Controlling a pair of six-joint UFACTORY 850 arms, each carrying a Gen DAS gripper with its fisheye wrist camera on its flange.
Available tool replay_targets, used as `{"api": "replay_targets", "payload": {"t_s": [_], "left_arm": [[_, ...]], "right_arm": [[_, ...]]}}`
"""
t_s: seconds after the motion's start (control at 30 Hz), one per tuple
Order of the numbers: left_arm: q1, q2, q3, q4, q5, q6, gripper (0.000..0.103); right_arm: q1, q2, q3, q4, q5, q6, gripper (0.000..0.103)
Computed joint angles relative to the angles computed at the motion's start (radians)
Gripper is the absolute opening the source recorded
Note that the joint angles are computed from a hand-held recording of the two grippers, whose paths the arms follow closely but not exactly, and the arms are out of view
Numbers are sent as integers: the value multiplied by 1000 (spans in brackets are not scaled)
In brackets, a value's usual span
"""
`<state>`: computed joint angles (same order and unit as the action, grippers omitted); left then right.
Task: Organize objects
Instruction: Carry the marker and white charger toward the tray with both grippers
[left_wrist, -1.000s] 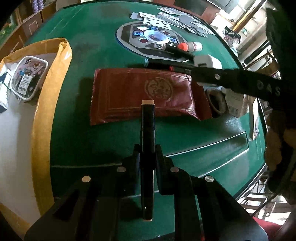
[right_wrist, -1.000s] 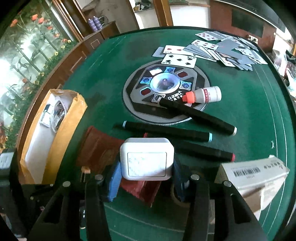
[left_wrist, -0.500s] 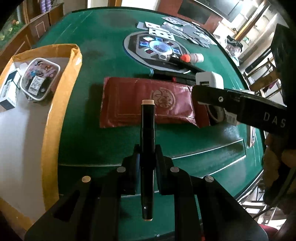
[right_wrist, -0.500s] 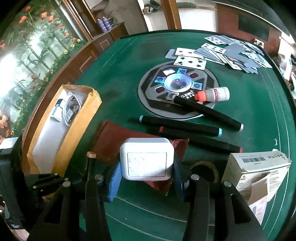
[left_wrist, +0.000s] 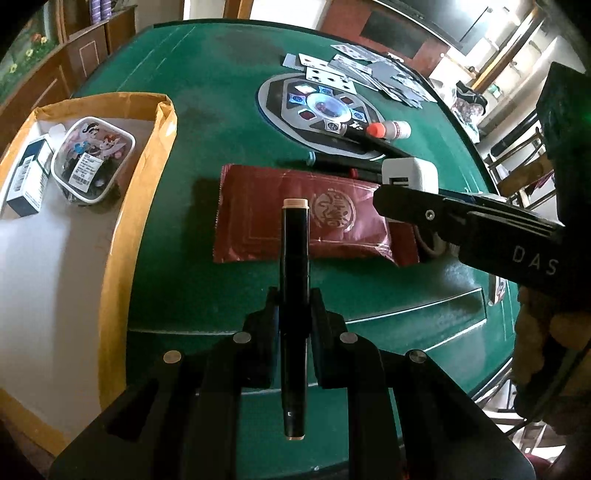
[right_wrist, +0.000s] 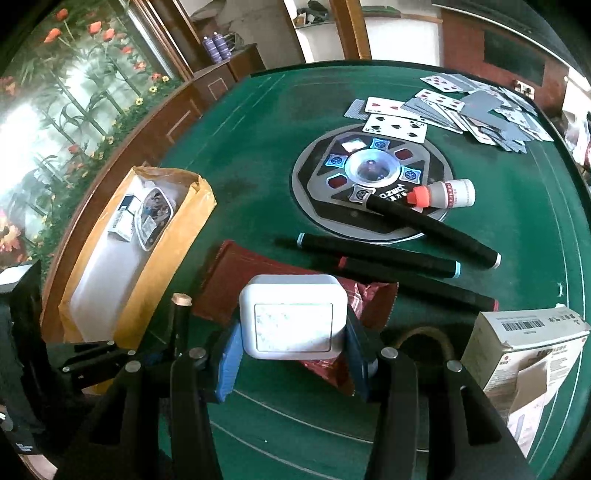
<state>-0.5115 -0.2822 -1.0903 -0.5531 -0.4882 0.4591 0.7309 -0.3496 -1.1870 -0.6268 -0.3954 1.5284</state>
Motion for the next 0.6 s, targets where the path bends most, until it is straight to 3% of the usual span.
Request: {"api": "replay_targets", "payload": {"t_s": [0.27,0.6], "left_arm": [[-6,24,-5,162,25,-161,14],[-3,70,6,268,50,-249,14]], "right_arm": [[1,-1,-6,-16,2,13,49],[9,-20,-41,-17,8,-5,49]]}}
